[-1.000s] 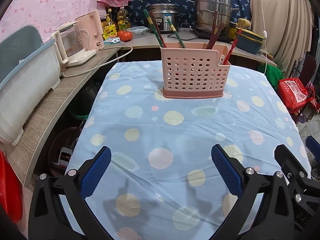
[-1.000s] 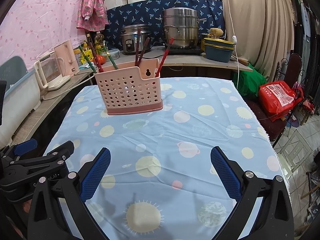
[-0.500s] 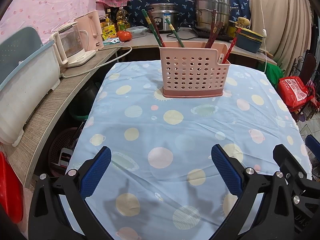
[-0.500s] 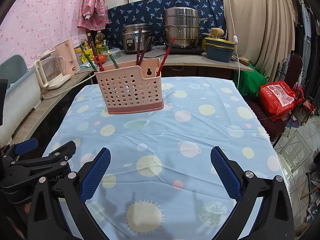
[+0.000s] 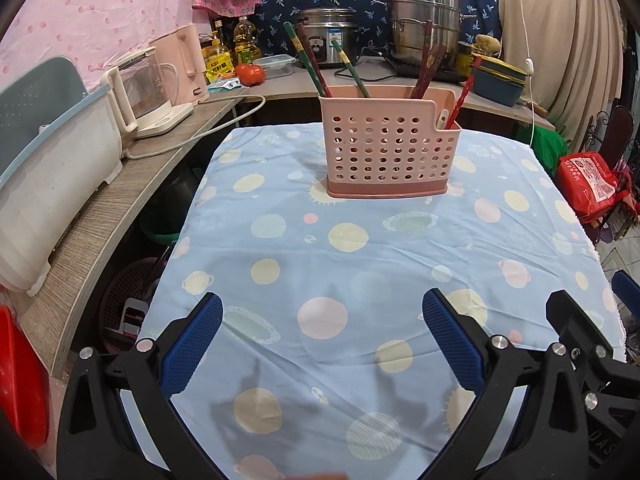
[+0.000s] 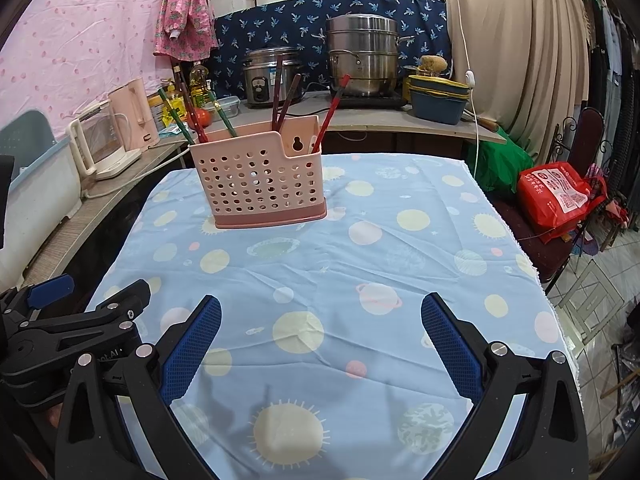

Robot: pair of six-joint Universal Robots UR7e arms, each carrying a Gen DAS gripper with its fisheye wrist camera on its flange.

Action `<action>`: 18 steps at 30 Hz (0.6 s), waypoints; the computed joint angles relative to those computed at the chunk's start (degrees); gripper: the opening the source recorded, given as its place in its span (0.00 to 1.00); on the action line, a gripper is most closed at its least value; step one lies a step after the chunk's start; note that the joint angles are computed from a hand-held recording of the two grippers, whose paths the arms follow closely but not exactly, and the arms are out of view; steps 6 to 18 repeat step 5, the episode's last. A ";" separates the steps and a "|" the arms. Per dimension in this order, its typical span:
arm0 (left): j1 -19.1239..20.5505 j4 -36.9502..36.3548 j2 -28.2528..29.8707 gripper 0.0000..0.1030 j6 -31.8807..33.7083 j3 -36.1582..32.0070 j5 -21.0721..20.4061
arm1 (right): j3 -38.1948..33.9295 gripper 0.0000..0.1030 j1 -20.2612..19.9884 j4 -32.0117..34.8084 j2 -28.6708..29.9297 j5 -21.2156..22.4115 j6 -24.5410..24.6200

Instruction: Organize utensils

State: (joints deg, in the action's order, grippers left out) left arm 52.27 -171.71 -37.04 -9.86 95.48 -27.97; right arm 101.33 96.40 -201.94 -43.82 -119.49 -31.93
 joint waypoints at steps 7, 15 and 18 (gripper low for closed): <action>0.03 0.15 -0.11 0.93 0.21 -0.07 -0.22 | -0.05 0.94 0.04 0.03 0.02 -0.03 0.06; 0.03 0.15 -0.11 0.93 0.21 -0.07 -0.22 | -0.05 0.94 0.04 0.03 0.02 -0.03 0.06; 0.03 0.15 -0.11 0.93 0.21 -0.07 -0.22 | -0.05 0.94 0.04 0.03 0.02 -0.03 0.06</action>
